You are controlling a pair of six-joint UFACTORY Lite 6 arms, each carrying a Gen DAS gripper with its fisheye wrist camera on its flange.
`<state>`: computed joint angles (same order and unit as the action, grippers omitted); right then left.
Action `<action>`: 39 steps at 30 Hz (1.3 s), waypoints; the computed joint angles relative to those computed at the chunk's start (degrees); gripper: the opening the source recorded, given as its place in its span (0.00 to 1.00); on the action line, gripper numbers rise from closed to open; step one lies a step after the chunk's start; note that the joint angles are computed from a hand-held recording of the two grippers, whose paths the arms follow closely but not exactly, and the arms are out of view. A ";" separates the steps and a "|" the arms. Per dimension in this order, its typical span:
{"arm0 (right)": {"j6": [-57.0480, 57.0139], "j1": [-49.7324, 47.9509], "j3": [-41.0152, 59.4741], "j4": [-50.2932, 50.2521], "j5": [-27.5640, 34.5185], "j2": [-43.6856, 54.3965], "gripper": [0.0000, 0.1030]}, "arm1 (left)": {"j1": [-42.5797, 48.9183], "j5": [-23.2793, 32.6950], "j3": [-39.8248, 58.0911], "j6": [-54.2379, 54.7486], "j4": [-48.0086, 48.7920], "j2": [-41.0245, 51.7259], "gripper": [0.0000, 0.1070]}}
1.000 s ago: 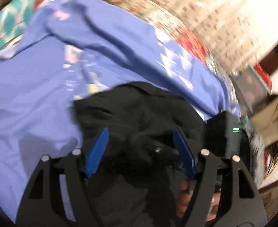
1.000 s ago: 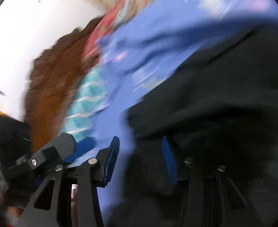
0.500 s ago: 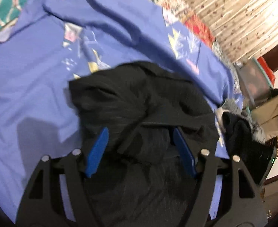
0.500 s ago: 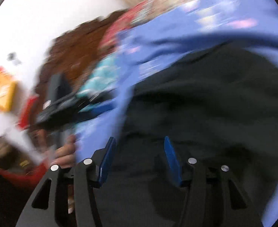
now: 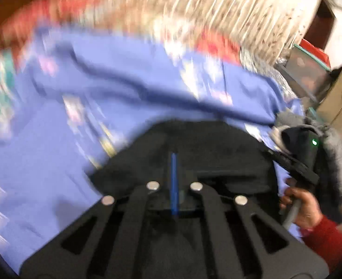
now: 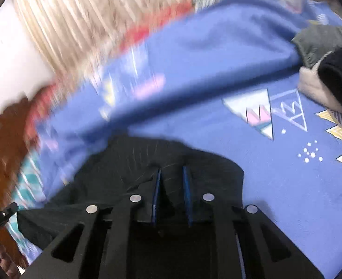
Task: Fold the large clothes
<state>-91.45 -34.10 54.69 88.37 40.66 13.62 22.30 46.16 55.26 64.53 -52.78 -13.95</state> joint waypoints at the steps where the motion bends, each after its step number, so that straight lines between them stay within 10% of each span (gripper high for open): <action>1: 0.34 1.78 -0.56 -2.02 -3.63 0.31 0.40 | 1.18 0.15 -0.14 2.31 -0.72 -1.34 0.00; 5: 0.08 2.55 -4.62 -1.96 -5.55 -4.66 0.50 | 2.60 -0.39 1.55 -0.44 5.20 6.75 0.00; 10: -0.18 2.79 -13.61 -1.42 6.50 -22.12 0.68 | 8.61 7.10 1.63 -3.10 3.83 14.93 0.00; 17: 9.68 33.67 -18.71 -15.89 2.17 -35.34 0.78 | 15.58 12.34 -3.36 1.06 3.06 9.69 0.00; 21: 15.51 51.17 -17.49 -21.57 -16.36 -27.51 0.76 | 20.55 14.86 -4.44 4.42 3.80 7.57 0.00; 22: 17.45 51.04 -15.36 -21.64 -16.41 -23.85 0.64 | 21.92 15.66 -4.59 5.60 3.99 7.28 0.00; 23: 20.70 50.06 -13.14 -21.62 -14.06 -21.63 0.30 | 22.53 15.90 -4.71 6.27 4.06 7.06 0.00; 29: 21.77 39.06 -3.41 3.15 14.34 -15.99 0.29 | 28.95 16.65 -6.49 12.72 2.60 3.49 0.00; 34: 28.27 48.23 6.40 0.55 2.89 -1.91 0.53 | 31.98 17.58 -5.30 14.37 0.89 5.42 0.00; 39: 25.48 49.79 -0.76 -5.13 4.76 -3.22 0.57 | 32.05 16.58 -4.62 14.16 -0.44 6.90 0.00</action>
<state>-65.98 15.69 53.94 83.24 45.42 10.40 54.35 62.74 50.64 78.70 -53.22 -7.05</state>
